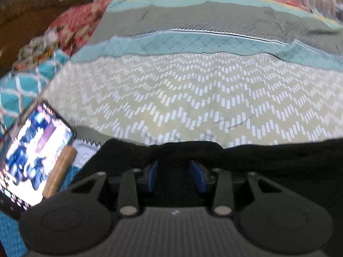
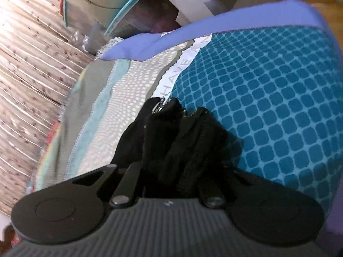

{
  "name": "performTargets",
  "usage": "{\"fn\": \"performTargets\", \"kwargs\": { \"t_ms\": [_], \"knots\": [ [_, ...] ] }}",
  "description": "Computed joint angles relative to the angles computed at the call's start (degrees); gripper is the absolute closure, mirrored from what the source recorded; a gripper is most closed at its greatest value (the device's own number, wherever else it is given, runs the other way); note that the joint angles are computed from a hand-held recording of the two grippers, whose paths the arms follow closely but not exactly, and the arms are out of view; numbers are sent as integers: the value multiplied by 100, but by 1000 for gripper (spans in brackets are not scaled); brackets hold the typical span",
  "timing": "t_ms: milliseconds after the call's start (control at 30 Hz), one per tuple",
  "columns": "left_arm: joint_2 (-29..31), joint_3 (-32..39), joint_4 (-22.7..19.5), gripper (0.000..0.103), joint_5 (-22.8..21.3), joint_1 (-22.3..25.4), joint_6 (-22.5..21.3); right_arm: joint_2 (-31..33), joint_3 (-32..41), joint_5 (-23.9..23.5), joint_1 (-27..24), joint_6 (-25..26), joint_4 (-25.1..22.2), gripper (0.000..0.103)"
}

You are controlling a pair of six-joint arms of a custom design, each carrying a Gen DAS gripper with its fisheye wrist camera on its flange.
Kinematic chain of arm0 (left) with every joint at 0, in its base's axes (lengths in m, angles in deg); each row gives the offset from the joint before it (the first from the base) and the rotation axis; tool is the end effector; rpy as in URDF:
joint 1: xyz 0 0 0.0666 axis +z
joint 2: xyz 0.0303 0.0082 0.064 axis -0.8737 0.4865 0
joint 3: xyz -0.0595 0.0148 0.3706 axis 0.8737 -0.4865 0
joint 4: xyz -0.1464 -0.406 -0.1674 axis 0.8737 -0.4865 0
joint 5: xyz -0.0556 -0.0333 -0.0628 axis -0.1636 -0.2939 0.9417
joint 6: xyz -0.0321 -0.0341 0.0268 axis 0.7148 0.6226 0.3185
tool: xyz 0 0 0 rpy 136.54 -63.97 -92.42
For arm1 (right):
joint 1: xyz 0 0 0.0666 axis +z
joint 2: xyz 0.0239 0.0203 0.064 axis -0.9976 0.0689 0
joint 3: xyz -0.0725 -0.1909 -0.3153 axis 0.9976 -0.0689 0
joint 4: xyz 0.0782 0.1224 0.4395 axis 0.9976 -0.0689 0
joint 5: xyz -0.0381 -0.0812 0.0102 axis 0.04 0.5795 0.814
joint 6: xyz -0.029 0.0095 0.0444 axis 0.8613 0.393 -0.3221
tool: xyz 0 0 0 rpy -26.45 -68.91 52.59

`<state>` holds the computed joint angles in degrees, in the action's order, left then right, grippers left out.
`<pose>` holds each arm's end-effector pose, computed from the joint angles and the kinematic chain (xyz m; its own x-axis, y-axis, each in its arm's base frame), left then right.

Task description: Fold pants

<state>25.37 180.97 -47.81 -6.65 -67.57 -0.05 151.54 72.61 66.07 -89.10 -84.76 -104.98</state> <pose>0.6847 -0.0653 0.3643 -0.7394 -0.1019 -0.6655 -0.3142 0.9265 0.2072 0.5822 -0.0375 0.3908 -0.1157 0.8918 -0.4374 0.6498 0.4011 0.6457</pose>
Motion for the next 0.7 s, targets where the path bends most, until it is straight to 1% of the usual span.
{"fn": "performTargets", "kwargs": {
  "t_ms": [67, 100, 133, 167, 200, 300, 400, 433, 500, 567, 600, 667, 700],
  "knots": [
    [-37, -68, 110, 67, -72, -26, -130, 153, 337, 246, 86, 43, -418, 92],
    [-55, -47, 71, 67, -26, -19, -92, 198, 473, 359, 134, 231, -528, 93],
    [-100, -40, 10, 66, 69, -5, -11, 209, 603, 485, 211, 580, -554, 93],
    [-207, -87, -12, 65, 248, 21, 129, 218, 675, 544, 270, 933, -479, 93],
    [-359, -198, 54, 64, 436, 42, 277, 184, 752, 611, 354, 1315, -417, 93],
    [-1000, -802, 562, 60, 806, 32, 529, 140, 975, 709, 637, 2399, -266, 93],
    [-1486, -1237, 936, 56, 1122, 19, 659, 286, 1308, 788, 1072, 3804, -227, 93],
    [-1633, -1366, 1014, 56, 1226, 15, 715, 374, 1411, 799, 1222, 4189, -231, 93],
    [-1841, -1548, 1075, 56, 1445, 24, 760, 619, 1652, 823, 1530, 5000, -345, 92],
    [-2068, -1788, 1160, 56, 1584, 20, 688, 946, 1901, 949, 1837, 5832, -587, 92],
    [-2192, -1916, 1209, 56, 1581, 19, 618, 1155, 2051, 994, 1983, 6229, -816, 89],
    [-2423, -2154, 1299, 55, 1512, 21, 513, 1632, 2431, 1011, 2212, 6810, -1523, 81],
    [-2559, -2278, 1318, 54, 1461, 48, 496, 1790, 2462, 1084, 2318, 7058, -1715, 67]
  ]
}}
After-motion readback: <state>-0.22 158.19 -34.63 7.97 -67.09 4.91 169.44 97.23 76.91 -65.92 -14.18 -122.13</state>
